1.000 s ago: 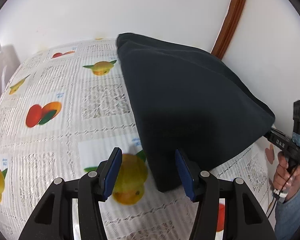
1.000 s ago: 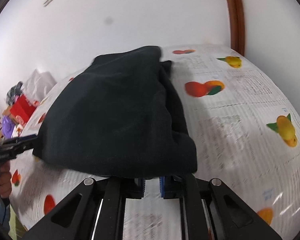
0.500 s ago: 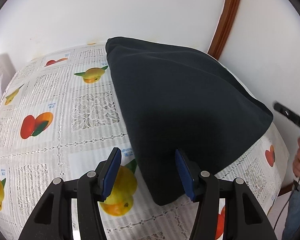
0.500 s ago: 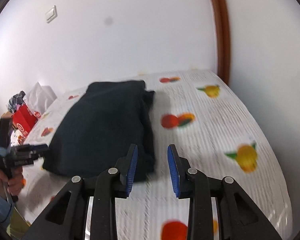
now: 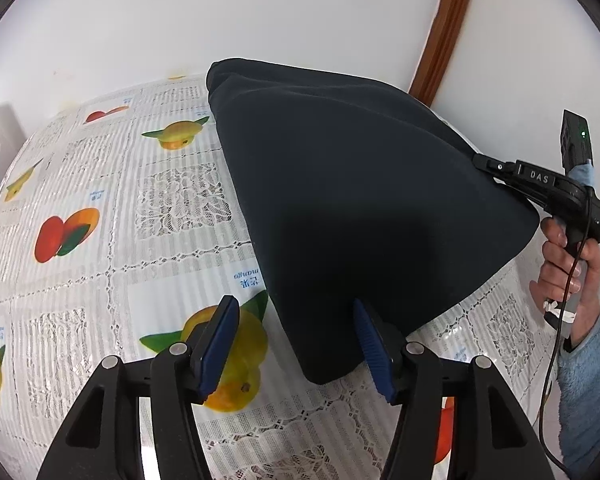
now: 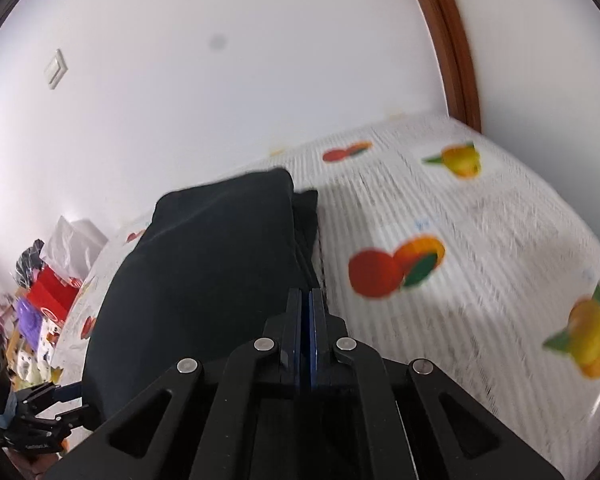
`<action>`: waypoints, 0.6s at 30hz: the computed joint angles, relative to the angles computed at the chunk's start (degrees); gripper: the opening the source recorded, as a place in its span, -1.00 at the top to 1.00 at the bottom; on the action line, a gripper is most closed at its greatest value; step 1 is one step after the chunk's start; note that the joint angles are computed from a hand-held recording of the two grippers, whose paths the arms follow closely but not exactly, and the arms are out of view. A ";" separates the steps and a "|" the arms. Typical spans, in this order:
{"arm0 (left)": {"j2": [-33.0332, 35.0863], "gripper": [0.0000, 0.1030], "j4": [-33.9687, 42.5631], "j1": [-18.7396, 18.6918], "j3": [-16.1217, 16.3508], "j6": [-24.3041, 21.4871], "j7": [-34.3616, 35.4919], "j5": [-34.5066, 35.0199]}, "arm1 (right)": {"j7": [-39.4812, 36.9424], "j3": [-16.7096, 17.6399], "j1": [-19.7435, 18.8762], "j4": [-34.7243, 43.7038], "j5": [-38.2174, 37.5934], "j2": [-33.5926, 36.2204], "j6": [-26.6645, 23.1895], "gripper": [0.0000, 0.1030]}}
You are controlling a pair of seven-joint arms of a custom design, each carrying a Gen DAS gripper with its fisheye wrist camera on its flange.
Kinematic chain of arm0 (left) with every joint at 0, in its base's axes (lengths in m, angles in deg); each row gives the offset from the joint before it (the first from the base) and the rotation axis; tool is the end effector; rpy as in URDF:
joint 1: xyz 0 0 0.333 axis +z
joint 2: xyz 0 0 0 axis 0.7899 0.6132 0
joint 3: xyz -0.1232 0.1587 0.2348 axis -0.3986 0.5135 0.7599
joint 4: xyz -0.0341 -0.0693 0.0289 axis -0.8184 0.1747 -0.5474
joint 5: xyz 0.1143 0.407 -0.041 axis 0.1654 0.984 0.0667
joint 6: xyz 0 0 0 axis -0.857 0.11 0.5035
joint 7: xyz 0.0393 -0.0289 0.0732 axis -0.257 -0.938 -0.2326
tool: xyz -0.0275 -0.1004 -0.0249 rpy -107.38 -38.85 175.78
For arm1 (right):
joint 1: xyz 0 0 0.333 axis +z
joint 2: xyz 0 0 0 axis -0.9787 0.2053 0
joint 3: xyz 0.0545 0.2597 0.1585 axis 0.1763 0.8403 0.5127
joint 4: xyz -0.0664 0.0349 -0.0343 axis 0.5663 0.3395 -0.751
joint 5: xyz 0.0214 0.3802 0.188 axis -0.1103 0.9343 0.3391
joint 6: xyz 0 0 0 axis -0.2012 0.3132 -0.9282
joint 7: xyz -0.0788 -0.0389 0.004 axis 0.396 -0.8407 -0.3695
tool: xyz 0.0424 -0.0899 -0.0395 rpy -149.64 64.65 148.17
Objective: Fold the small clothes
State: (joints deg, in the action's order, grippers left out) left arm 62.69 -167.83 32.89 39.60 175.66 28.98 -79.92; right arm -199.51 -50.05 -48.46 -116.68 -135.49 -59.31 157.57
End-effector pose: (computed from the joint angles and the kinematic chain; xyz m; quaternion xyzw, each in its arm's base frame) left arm 0.5780 -0.3937 0.3590 -0.4048 0.8538 -0.3188 0.0748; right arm 0.3974 0.3401 0.2958 -0.3986 0.7896 -0.2810 0.3725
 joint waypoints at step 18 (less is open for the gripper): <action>4.56 -0.23 9.50 -1.58 2.88 -1.27 -5.15 3.17 | -39.42 -4.18 -5.72 14.56 23.11 5.77 3.36 0.16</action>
State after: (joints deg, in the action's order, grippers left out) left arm 67.25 -158.33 31.31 42.47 174.39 23.83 -76.74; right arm -238.93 -54.22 -54.19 -102.12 -112.39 -53.54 160.94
